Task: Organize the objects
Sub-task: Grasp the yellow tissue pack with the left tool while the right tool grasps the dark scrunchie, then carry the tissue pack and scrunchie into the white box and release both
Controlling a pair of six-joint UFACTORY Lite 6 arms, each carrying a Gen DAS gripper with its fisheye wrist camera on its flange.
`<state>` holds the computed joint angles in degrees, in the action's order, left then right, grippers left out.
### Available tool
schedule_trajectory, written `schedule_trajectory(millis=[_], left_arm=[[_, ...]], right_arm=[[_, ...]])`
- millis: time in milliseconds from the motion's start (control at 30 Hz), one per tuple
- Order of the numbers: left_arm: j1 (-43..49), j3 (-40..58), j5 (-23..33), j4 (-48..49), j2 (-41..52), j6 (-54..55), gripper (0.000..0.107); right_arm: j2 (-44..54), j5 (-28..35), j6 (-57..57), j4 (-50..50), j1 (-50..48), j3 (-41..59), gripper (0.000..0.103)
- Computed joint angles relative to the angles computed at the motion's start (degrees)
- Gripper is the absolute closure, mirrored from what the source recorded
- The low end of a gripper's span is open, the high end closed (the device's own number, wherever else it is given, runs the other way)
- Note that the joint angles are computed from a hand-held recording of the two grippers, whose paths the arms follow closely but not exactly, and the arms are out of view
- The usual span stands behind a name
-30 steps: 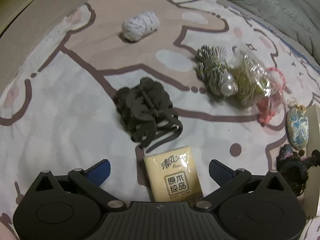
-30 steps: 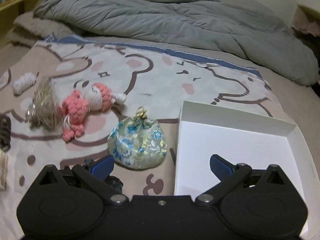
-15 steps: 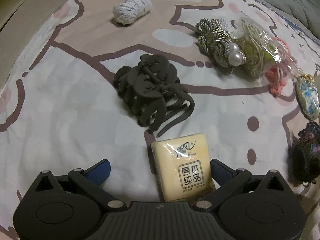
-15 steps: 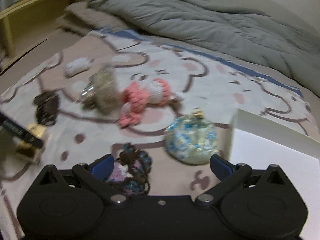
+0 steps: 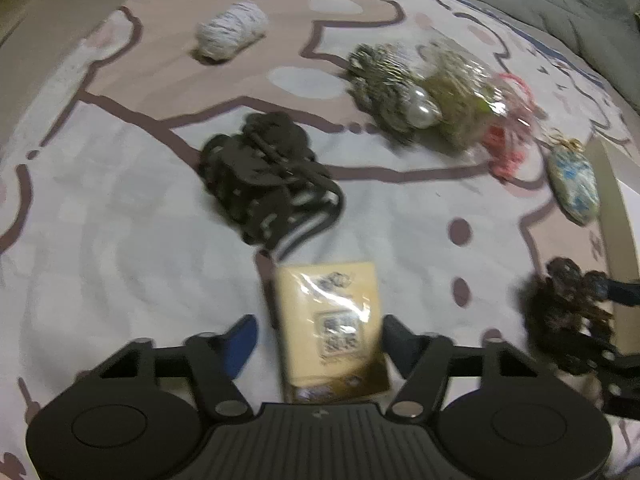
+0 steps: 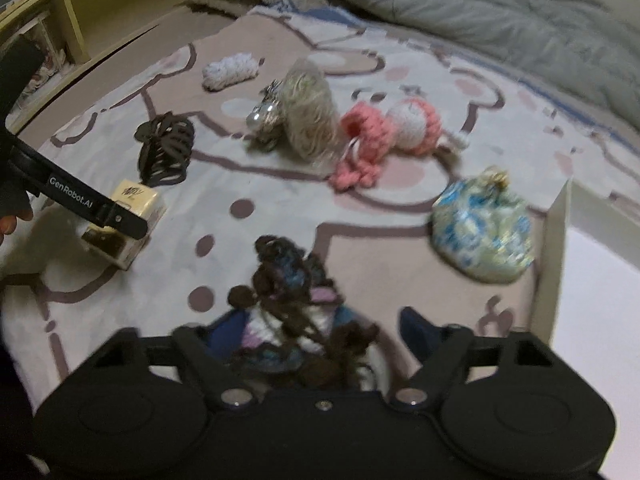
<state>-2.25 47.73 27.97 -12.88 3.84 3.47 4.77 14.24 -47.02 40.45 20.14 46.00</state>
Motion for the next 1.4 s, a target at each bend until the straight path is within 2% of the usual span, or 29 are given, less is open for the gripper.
schedule_trajectory(millis=[33,100,200,267,367,667,833,1400], left_arm=[[0.0,0.6,0.8,-0.3,-0.3,0.4,0.049],[0.7,-1.3,0.3,-0.5,-1.5,2.3,0.053],[-0.2,-3.1,0.2,0.2,-3.8,1.5,0.055],[0.0,-4.5,0.7,-0.1,-6.1,2.2,0.055],[0.0,-5.0,0.8,-1.3,-8.4,3.8,0.055],[-1.6,-3.3,0.5,-3.4,-14.4,4.4,0.055],[-3.0,-2.8,-1.1,-0.8,-17.1,0.2,0.055],[-8.4,0.0,-1.8,9.7,-26.1,-13.8,0.055]], right_arm=[[0.6,1.0,0.8,-0.5,0.1,0.6,0.033],[1.0,1.5,4.5,-3.3,0.8,1.0,0.035],[0.8,2.1,7.9,-6.3,1.4,1.3,0.042],[0.3,2.3,9.2,-7.5,1.5,1.3,0.051],[-0.8,2.1,10.6,-8.9,1.7,1.3,0.055],[-7.5,-0.4,15.5,-11.4,0.5,1.2,0.056],[-11.0,-0.5,18.5,-12.5,-0.6,0.9,0.056],[-20.0,2.2,15.8,-3.4,-7.3,1.8,0.056]])
